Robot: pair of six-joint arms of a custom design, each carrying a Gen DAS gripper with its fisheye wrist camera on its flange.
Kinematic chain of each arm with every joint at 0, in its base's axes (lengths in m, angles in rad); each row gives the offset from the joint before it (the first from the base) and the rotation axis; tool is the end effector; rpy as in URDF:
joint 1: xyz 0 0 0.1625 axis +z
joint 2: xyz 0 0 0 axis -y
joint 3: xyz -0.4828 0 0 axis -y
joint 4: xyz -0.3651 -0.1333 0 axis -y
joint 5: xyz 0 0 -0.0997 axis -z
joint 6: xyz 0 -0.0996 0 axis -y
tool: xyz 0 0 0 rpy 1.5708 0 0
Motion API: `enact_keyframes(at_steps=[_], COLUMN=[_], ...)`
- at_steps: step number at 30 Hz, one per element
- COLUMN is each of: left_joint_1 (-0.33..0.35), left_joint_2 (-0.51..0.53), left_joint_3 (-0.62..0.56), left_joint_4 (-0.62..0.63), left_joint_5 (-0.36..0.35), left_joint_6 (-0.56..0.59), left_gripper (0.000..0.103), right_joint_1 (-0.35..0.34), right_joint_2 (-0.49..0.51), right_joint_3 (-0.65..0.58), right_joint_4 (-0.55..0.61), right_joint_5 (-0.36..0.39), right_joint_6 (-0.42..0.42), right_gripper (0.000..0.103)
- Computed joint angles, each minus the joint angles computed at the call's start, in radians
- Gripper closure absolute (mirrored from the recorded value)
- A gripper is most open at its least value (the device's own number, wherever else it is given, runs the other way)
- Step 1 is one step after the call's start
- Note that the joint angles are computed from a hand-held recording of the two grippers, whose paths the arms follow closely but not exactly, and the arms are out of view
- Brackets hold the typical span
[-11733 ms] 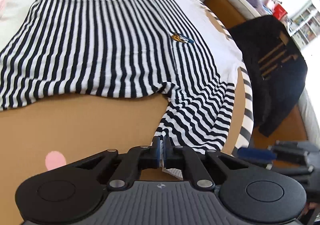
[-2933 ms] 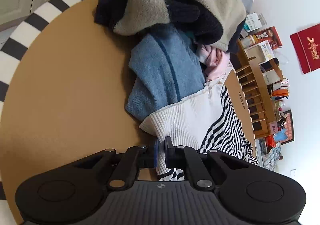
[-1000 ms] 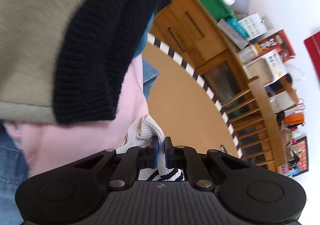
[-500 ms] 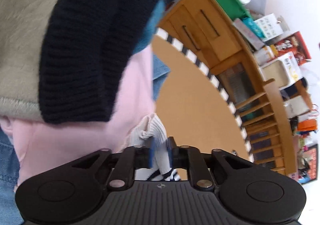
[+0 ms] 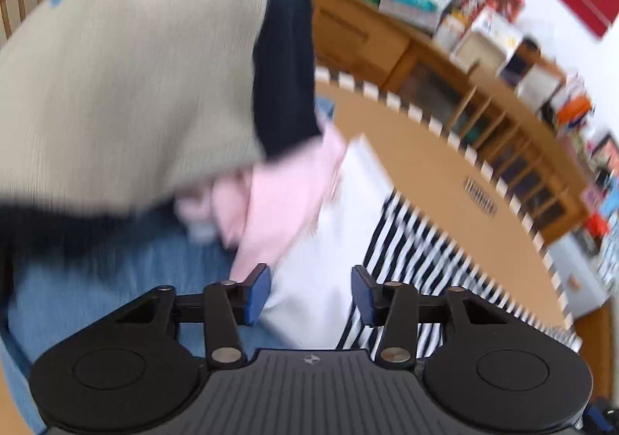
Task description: Fold clothes
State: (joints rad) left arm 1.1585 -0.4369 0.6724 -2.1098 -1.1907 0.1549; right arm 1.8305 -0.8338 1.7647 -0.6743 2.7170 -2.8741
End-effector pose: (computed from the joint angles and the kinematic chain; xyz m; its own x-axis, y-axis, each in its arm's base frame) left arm -0.2108 -0.9068 0.2231 -0.8255 0.4022 -0.3959 0.5159 0.8221 -0.2407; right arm 0.1841 -0.5273 0.1203 -0.6195 0.7843 -0.0326 0.1022 0.0394 -0.9940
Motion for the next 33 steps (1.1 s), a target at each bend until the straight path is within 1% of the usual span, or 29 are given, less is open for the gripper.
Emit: enact_keyframes(at_steps=[1, 2, 3, 4, 5, 7, 9, 10, 11, 13, 14, 15, 16, 18, 19, 21, 24, 26, 27, 29, 31, 33], left_joint_1=[0.002, 0.005, 0.007, 0.008, 0.009, 0.004, -0.001, -0.003, -0.006, -0.012, -0.016, -0.021, -0.026, -0.041, -0.053, -0.084, -0.147, -0.194, -0.216, -0.263, -0.313, -0.346], left_joint_2=[-0.007, -0.009, -0.015, -0.018, -0.019, -0.028, -0.036, -0.042, -0.047, -0.078, -0.099, -0.123, -0.149, -0.21, -0.245, -0.318, -0.431, -0.472, -0.48, -0.479, -0.459, -0.441], left_joint_3=[0.029, 0.05, 0.066, 0.071, 0.072, 0.09, 0.114, 0.126, 0.14, 0.203, 0.243, 0.286, 0.328, 0.431, 0.497, 0.64, 0.882, 1.011, 1.07, 1.173, 1.233, 1.269], left_joint_4=[-0.039, -0.078, -0.096, -0.101, -0.103, -0.133, -0.173, -0.191, -0.21, -0.276, -0.315, -0.338, -0.354, -0.37, -0.374, -0.387, -0.412, -0.429, -0.454, -0.549, -0.622, -0.684], left_joint_5=[0.012, 0.025, 0.029, 0.033, 0.037, 0.061, 0.092, 0.108, 0.12, 0.138, 0.147, 0.143, 0.135, 0.109, 0.097, 0.073, 0.041, -0.009, -0.037, -0.066, -0.05, -0.041], left_joint_6=[0.009, 0.016, 0.013, 0.016, 0.022, 0.074, 0.111, 0.115, 0.112, 0.092, 0.077, 0.062, 0.047, 0.01, -0.021, -0.097, -0.316, -0.48, -0.548, -0.646, -0.714, -0.743], left_gripper=[0.074, 0.087, 0.087, 0.09, 0.091, 0.091, 0.089, 0.085, 0.077, 0.072, 0.071, 0.07, 0.066, 0.061, 0.059, 0.054, 0.048, 0.047, 0.047, 0.047, 0.047, 0.047], right_joint_1=[0.011, 0.023, 0.035, 0.047, 0.059, 0.084, 0.104, 0.111, 0.115, 0.116, 0.114, 0.107, 0.1, 0.068, 0.044, -0.021, -0.116, -0.17, -0.195, -0.242, -0.291, -0.33], right_joint_2=[0.018, 0.031, 0.042, 0.054, 0.061, 0.073, 0.074, 0.071, 0.065, 0.038, 0.018, -0.008, -0.035, -0.1, -0.137, -0.216, -0.327, -0.394, -0.421, -0.459, -0.483, -0.476], right_joint_3=[-0.011, -0.017, -0.023, -0.028, -0.031, -0.037, -0.029, -0.021, -0.01, 0.034, 0.063, 0.098, 0.132, 0.197, 0.227, 0.27, 0.286, 0.289, 0.285, 0.265, 0.235, 0.199], right_joint_4=[0.023, 0.041, 0.058, 0.076, 0.089, 0.114, 0.126, 0.128, 0.132, 0.11, 0.084, 0.049, 0.016, -0.008, -0.004, 0.053, 0.187, 0.274, 0.321, 0.414, 0.506, 0.563], right_joint_5=[0.007, 0.012, 0.016, 0.021, 0.031, 0.057, 0.078, 0.089, 0.093, 0.079, 0.063, 0.041, 0.017, -0.066, -0.123, -0.254, -0.426, -0.536, -0.582, -0.659, -0.733, -0.793], right_joint_6=[0.042, 0.079, 0.113, 0.148, 0.167, 0.193, 0.202, 0.203, 0.209, 0.208, 0.187, 0.147, 0.106, 0.042, 0.014, -0.04, -0.119, -0.174, -0.204, -0.252, -0.288, -0.299], right_gripper=[0.072, 0.072, 0.072, 0.072, 0.072, 0.072, 0.072, 0.071, 0.071, 0.071, 0.071, 0.071, 0.071, 0.071, 0.071, 0.071, 0.071, 0.071, 0.071, 0.071, 0.071, 0.071])
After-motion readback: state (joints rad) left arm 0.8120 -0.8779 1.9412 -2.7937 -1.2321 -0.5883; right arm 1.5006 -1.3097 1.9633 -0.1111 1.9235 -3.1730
